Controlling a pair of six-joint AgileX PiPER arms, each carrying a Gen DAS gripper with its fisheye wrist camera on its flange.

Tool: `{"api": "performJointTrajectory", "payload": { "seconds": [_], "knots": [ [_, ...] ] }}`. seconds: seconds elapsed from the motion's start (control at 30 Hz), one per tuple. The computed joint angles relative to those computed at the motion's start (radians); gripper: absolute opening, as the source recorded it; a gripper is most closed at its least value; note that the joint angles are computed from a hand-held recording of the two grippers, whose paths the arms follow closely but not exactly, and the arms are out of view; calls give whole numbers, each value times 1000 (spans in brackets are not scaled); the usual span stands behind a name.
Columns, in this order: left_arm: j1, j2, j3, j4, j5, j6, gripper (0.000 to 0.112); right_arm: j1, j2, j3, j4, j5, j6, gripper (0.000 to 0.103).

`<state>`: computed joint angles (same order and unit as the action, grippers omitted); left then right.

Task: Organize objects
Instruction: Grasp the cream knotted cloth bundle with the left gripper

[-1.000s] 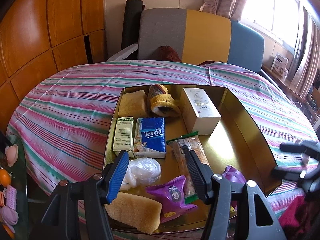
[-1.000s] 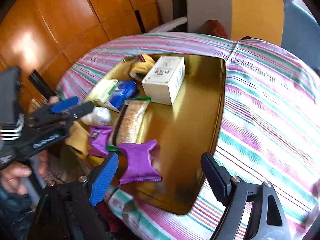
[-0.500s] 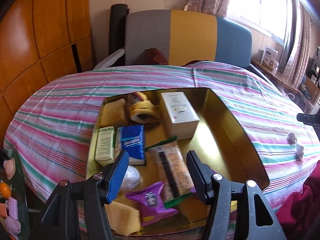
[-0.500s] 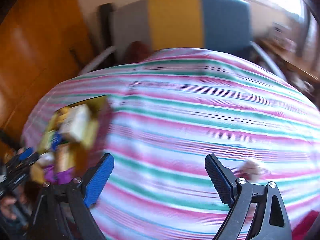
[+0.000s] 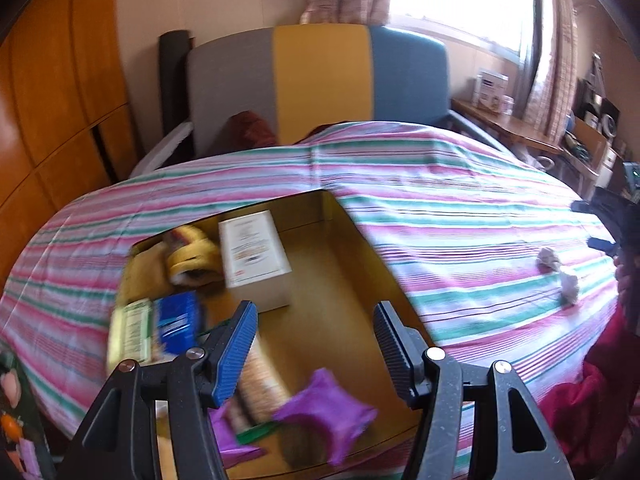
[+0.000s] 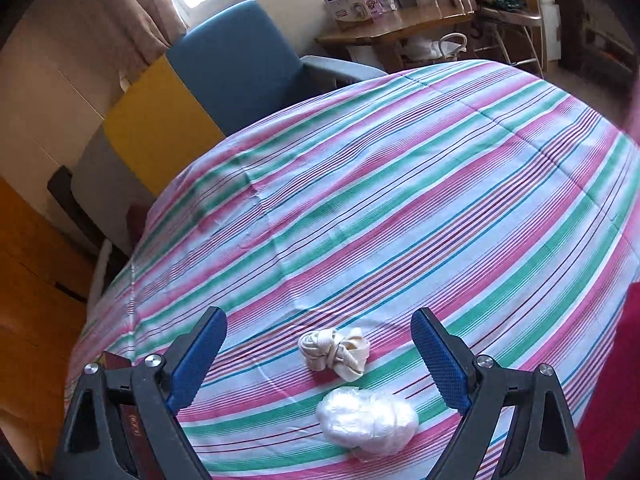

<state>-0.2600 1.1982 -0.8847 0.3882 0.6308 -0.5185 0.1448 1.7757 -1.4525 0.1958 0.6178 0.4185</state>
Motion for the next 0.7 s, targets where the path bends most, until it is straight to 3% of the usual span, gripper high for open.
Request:
{"api": "performJointTrajectory", "payload": {
  "seconds": [0.33,0.5,0.7],
  "knots": [
    [-208,192,-166,-101,-5,82,61,-48,-47,85,138,-93,-37,97],
    [-248,352,-296,-277,-9,221,61,-69,-56,110,229,-118,-97,97],
    [-264,571,-501,-538,37,410,44,-94,-85,161,346,-167,-175,98]
  ]
}}
